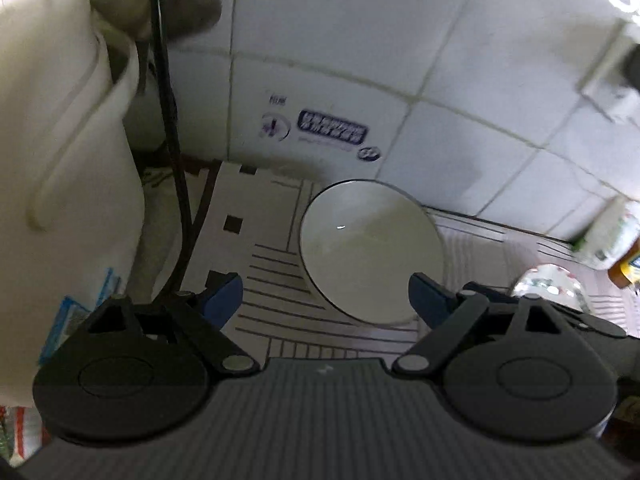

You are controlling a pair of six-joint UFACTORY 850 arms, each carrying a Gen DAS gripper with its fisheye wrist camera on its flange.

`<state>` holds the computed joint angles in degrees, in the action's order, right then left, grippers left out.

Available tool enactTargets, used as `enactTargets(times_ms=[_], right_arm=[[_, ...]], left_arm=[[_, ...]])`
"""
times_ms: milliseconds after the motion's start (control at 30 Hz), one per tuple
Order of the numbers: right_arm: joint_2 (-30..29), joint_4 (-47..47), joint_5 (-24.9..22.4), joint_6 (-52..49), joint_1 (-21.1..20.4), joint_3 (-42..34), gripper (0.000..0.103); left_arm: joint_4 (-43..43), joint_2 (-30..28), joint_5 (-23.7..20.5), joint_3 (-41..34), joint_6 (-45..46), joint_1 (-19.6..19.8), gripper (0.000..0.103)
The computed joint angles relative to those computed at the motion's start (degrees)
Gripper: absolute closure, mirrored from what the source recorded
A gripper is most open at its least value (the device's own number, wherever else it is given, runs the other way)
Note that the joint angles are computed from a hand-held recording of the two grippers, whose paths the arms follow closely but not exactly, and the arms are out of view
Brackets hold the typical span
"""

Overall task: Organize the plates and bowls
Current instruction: 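Grasp the white bowl rim with the left gripper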

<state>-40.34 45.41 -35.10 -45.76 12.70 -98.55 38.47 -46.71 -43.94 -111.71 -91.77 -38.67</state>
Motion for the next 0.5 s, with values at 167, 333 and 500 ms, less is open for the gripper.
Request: enactTargets(times_ms=[167, 333, 500], right_arm=[[-3.09, -2.82, -0.68, 5.09, 0.65, -3.32, 0.067], [-3.99, -1.18, -0.71, 6.25, 1.04, -3.74, 0.081], [-5.00, -1.09, -1.90, 8.02, 0.79, -5.00, 0.085]], left_arm=[[-3.28, -1.90, 2.61, -1.41, 4.35, 1.63, 0.019], [-5.82, -1.80, 5.97, -0.07, 4.44, 2.88, 0.029], [-12.08, -1.06, 10.80, 2.30, 7.01, 4.00, 0.071]])
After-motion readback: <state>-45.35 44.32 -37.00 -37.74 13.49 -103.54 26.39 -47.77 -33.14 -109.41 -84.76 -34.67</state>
